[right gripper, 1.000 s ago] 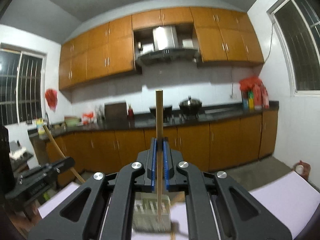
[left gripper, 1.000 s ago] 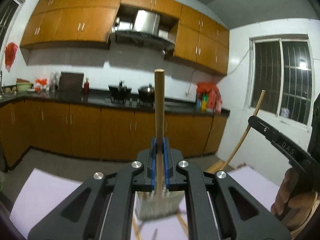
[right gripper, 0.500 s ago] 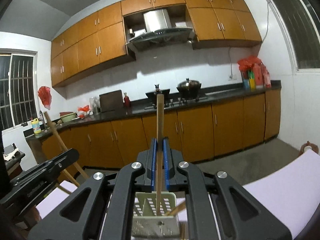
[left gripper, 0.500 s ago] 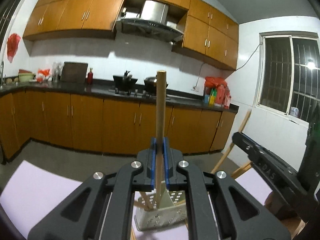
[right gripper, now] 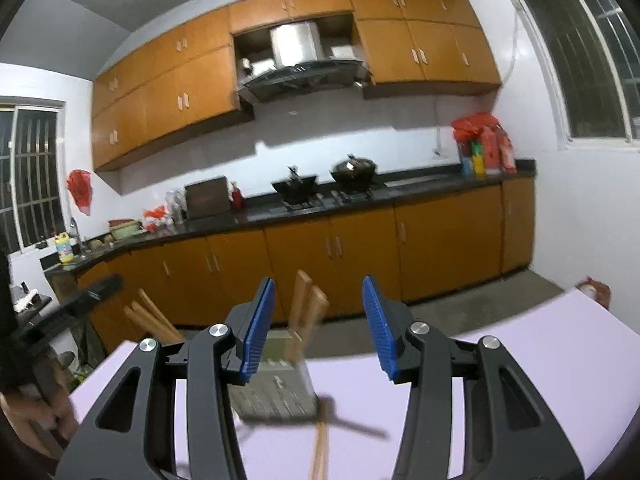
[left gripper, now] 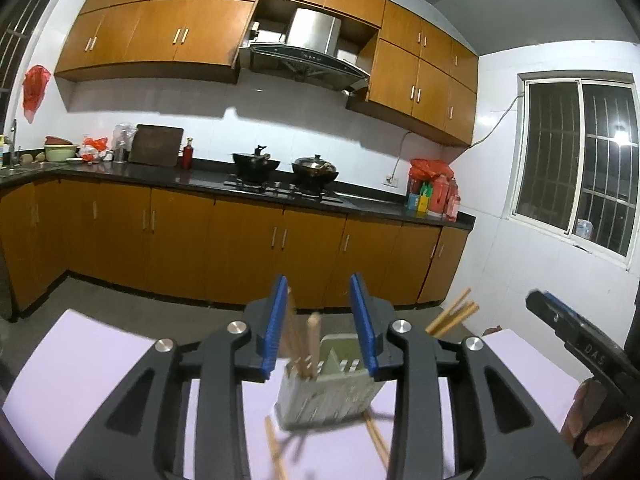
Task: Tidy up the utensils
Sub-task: 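Lower the chopsticks into the green holder and open both tools, then move both tools back to the table and close each on one chopstick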
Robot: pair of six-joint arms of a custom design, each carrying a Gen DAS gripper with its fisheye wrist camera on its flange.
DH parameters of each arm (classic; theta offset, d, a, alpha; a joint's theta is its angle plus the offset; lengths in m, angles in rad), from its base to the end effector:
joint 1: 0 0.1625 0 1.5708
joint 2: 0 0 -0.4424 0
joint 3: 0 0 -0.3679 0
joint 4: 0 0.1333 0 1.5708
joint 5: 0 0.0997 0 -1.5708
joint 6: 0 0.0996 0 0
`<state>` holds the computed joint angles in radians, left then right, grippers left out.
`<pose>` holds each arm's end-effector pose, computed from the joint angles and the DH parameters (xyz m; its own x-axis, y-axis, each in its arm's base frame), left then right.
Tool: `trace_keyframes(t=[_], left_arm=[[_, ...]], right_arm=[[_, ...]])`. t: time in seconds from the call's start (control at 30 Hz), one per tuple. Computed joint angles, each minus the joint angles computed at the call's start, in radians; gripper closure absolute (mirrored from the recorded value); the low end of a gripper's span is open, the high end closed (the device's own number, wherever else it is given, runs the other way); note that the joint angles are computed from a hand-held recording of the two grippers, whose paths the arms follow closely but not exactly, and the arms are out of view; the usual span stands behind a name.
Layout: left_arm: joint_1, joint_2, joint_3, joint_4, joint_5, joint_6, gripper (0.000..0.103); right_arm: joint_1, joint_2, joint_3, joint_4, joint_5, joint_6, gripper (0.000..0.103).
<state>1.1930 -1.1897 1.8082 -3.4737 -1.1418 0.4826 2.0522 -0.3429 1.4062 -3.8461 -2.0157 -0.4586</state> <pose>-0.0513 -0.6029 0.4299 -0.8307 0.0905 -0.5493 0.5529 0.2490 -0.7952 0.4110 -0.5915 0.0515 -0.8127 -0.1923 0.5500 -0.5826 0.2522 -0.7727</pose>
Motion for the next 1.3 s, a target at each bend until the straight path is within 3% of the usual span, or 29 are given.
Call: trace_keyframes(t=[0.1,0.23,0.37,0.53,0.67,0.73,0.83,1.3], left_arm=[[0.002,-0.05,0.084,-0.031,0.045,0.003,0.069],[0.028,-0.079,0.166,-0.037,0.118,-0.021,0.067],[0.091,-0.082,0.198,0.12,0.152,-0.142,0.068],[0.14,-0.07,0.221,0.242,0.141,-0.221,0.068],[0.157,-0.063,0.238,0.27,0.124,-0.217,0.068],[0.162,-0.06,0.239,0.284,0.118,-0.215,0.068],[0.163,-0.055,0.24,0.312,0.113,-0.225,0.068],[0.148,-0.005,0.215,0.416,0.16,-0.219,0.08]], right_arm=[[-0.022,-0.028,0.082,0.016,-0.063,0.043,0.056],[-0.07,-0.048,0.148,0.206,-0.116,0.173,0.058],[-0.125,-0.045,0.176,0.464,-0.05,0.322,0.074],[-0.131,0.004,0.148,0.58,-0.034,0.327,0.079],[-0.117,0.034,0.123,0.581,-0.07,0.298,0.083],[-0.105,0.049,0.102,0.573,-0.129,0.276,0.095],[-0.112,0.062,0.097,0.521,-0.178,0.286,0.095],[-0.125,0.053,0.128,0.46,-0.184,0.259,0.095]])
